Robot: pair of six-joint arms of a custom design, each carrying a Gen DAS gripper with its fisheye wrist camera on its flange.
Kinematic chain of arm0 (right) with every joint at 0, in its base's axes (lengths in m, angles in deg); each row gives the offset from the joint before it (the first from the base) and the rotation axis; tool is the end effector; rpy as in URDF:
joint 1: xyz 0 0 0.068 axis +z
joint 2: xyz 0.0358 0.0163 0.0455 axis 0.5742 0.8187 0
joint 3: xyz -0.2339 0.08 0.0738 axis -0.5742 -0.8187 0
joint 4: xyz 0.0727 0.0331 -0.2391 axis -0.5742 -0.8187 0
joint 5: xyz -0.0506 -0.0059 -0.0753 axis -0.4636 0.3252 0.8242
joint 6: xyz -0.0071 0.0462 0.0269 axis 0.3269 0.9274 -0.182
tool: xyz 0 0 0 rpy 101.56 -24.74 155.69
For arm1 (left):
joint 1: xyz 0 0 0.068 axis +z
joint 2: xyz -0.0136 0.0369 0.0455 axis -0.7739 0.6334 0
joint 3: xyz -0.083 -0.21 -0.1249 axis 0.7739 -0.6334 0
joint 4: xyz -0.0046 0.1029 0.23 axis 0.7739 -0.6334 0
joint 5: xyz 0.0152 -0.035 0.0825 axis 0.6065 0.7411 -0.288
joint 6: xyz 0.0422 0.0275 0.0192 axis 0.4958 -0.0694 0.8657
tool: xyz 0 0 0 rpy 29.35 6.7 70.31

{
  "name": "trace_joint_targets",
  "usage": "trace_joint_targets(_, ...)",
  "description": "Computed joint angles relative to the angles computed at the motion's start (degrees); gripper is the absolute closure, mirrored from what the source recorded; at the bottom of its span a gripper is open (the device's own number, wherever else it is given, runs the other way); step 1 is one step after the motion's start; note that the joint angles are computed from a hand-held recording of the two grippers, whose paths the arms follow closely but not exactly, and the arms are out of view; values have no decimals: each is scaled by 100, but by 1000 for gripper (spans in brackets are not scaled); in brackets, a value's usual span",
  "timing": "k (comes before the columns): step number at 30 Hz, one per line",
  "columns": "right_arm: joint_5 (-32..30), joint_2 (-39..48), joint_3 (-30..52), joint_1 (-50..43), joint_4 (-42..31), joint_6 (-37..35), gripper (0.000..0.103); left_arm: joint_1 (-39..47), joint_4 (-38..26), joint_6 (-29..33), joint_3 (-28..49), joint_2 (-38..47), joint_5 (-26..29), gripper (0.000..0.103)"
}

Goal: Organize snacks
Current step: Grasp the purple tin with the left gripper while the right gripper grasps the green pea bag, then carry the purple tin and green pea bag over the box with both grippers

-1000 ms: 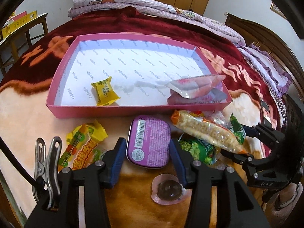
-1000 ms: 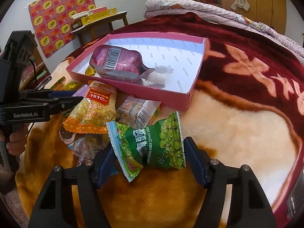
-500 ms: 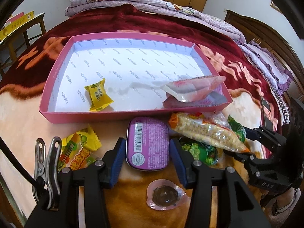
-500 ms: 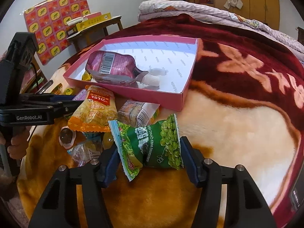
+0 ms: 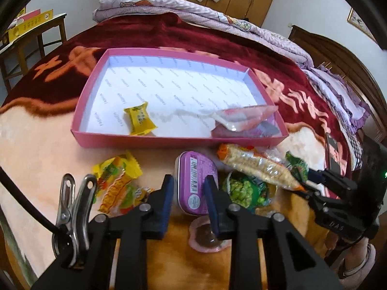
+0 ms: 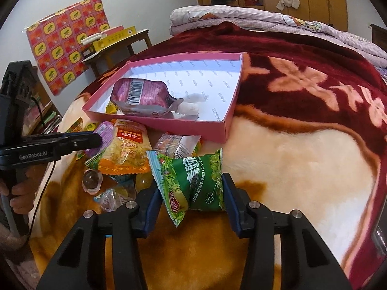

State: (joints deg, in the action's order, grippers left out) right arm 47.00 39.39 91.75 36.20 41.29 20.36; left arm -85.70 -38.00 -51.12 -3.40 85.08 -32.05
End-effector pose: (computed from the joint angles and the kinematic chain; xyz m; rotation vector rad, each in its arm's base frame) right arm 0.1628 0.0180 0.1236 -0.4415 2.3758 0.4414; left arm 0.1453 -0.0967 0.1589 0.0720 2.5188 -0.3215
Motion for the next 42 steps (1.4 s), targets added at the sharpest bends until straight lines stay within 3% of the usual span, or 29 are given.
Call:
trace_joint_targets(5, -47, -139, -7, -4, -103, 27, 56, -126, -41, 58, 73, 102, -6, 72)
trace_joint_targets(10, -110, -149, -20, -26, -102, 26, 56, -524, 188, -68, 151, 637, -317, 54)
trace_joint_targets(14, -194, -122, -31, -69, -88, 2, 56, -640, 215, -18, 233, 917, -273, 52)
trace_joint_targets(19, -308, 32, -25, -172, 15, -6, 56, -1306, 164, -89, 402, 1368, -1062, 49)
trace_joint_targets(22, -352, 81, -25, -228, 33, -24, 56, -1293, 243, -168, 402, 1420, -1118, 50)
trace_joint_targets(30, -406, -117, 10, -294, -121, -28, 56, -1287, 187, -214, 196, 987, -1089, 52)
trace_joint_targets(42, -345, -851, 141, -185, -673, 94, 56, -1389, -694, -382, 130, -352, -1205, 52)
